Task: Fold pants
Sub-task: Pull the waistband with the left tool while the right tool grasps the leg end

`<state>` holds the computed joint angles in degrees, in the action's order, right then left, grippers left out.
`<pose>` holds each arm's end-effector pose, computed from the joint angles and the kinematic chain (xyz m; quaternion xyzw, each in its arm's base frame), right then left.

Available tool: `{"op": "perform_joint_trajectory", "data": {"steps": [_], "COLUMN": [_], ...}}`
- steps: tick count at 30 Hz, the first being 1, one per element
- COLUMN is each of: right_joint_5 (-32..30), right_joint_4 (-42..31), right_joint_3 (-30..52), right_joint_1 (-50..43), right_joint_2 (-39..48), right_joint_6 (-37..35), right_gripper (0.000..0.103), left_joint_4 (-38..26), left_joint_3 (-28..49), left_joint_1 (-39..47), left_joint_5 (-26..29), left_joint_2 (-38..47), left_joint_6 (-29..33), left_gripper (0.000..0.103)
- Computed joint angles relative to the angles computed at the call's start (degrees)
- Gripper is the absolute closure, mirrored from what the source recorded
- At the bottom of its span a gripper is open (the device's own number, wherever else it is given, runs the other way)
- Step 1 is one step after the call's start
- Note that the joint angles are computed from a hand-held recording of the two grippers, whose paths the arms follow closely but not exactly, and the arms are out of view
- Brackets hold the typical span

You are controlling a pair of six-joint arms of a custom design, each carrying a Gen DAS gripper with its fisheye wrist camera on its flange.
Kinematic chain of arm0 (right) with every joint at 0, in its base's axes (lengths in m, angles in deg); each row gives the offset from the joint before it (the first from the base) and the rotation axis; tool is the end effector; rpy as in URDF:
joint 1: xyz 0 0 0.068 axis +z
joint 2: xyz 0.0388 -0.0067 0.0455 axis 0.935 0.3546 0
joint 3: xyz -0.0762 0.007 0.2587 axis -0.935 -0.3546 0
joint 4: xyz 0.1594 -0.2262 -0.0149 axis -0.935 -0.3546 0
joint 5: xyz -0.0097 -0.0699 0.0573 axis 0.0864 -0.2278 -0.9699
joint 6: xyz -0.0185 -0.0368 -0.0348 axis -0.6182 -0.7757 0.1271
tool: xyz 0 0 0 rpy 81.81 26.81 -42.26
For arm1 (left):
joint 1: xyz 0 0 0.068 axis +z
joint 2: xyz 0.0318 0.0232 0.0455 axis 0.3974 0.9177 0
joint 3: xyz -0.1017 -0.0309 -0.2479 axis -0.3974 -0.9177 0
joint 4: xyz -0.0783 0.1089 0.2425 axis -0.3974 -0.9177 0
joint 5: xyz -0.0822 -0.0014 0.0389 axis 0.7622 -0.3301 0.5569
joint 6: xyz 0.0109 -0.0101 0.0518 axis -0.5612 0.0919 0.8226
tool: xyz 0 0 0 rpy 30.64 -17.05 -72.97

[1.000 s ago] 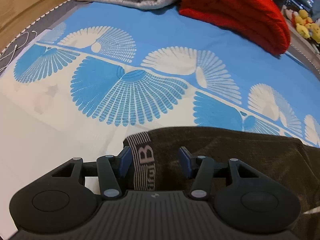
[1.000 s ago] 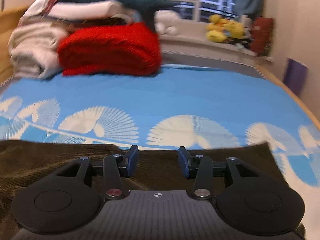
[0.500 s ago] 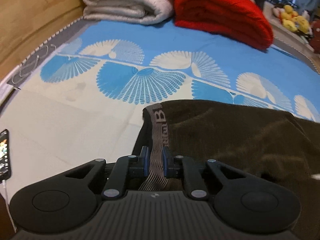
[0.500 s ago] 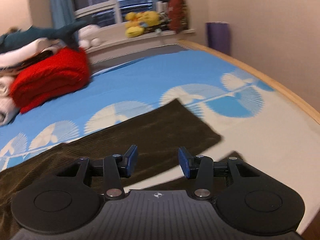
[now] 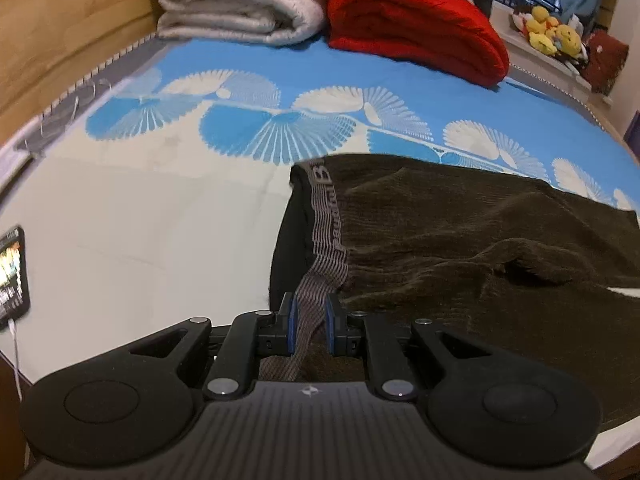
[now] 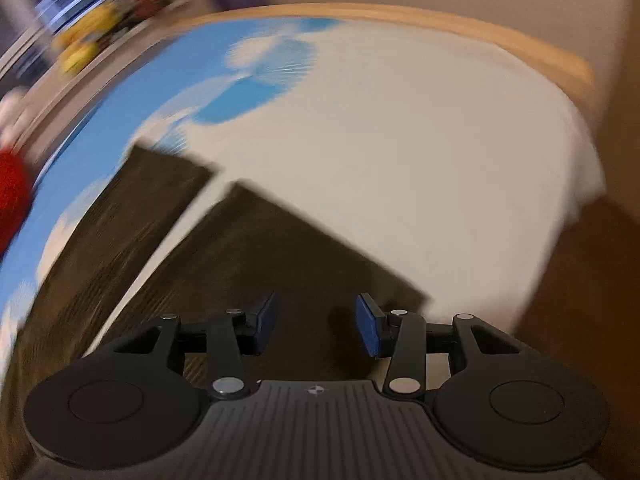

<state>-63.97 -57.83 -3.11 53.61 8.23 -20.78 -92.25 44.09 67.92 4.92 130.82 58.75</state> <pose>0.3344 -0.0899 0.2173 0.3569 0.8836 0.0825 0.2917 0.1361 0.1227 0.3765 -0.2373 0.9185 0.0451 0.3131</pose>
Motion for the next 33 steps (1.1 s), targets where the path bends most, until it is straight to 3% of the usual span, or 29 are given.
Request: {"op": "perform_joint_trajectory", "data": {"steps": [4, 6, 8, 10, 14, 16, 19, 25, 30, 32, 33], "right_joint_5": [-1.5, -2.5, -2.1, -1.0, 3.5, 6.1, 5.2, 8.0, 10.4, 12.0, 12.9], "right_joint_4": [-0.8, -1.6, -2.2, -3.2, -3.4, -3.9, -3.2, 1.6, -0.4, -1.9, -2.0], "right_joint_3": [-1.5, -0.8, -0.1, 1.2, 3.1, 3.8, 3.7, 1.3, 2.7, 3.6, 3.8], "right_joint_1": [-3.6, -3.7, -3.0, -2.0, 0.9, 1.8, 2.0, 3.9, 6.8, 7.8, 8.2], "right_joint_2": [2.6, 4.8, 6.1, 7.5, 9.4, 9.7, 9.4, 6.2, 6.7, 7.2, 7.2], "right_joint_6": [3.7, 2.8, 1.1, -0.5, -4.2, -5.1, -4.5, -5.7, -7.3, -7.5, -7.6], "right_gripper": [0.057, 0.057, 0.057, 0.057, 0.062, 0.080, 0.092, 0.094, 0.088, 0.087, 0.082], "left_joint_4": [3.0, 1.7, 2.5, 0.8, 1.2, 2.0, 2.8, 4.8, 3.5, 3.5, 3.6], "left_joint_3": [-5.2, -3.8, -3.8, -2.8, -2.8, -3.1, -4.3, -6.5, -6.6, -6.8, -6.9], "left_joint_1": [3.0, 1.3, 1.5, 1.5, 0.5, 0.0, -2.2, -5.8, -2.1, -2.0, -1.9], "left_joint_5": [4.5, 1.0, 0.5, -0.3, -3.2, -4.3, -7.0, -14.4, -11.1, -10.8, -10.3], "left_joint_2": [0.4, 5.0, 7.1, 10.4, 12.6, 12.9, 12.8, 11.0, 11.7, 11.1, 10.8], "left_joint_6": [-3.4, -6.5, -9.1, -10.6, -9.7, -8.2, -7.1, -5.9, -4.4, -3.2, -2.4], "left_gripper": [0.085, 0.085, 0.067, 0.058, 0.051, 0.050, 0.050, 0.048, 0.048, 0.057, 0.061]}}
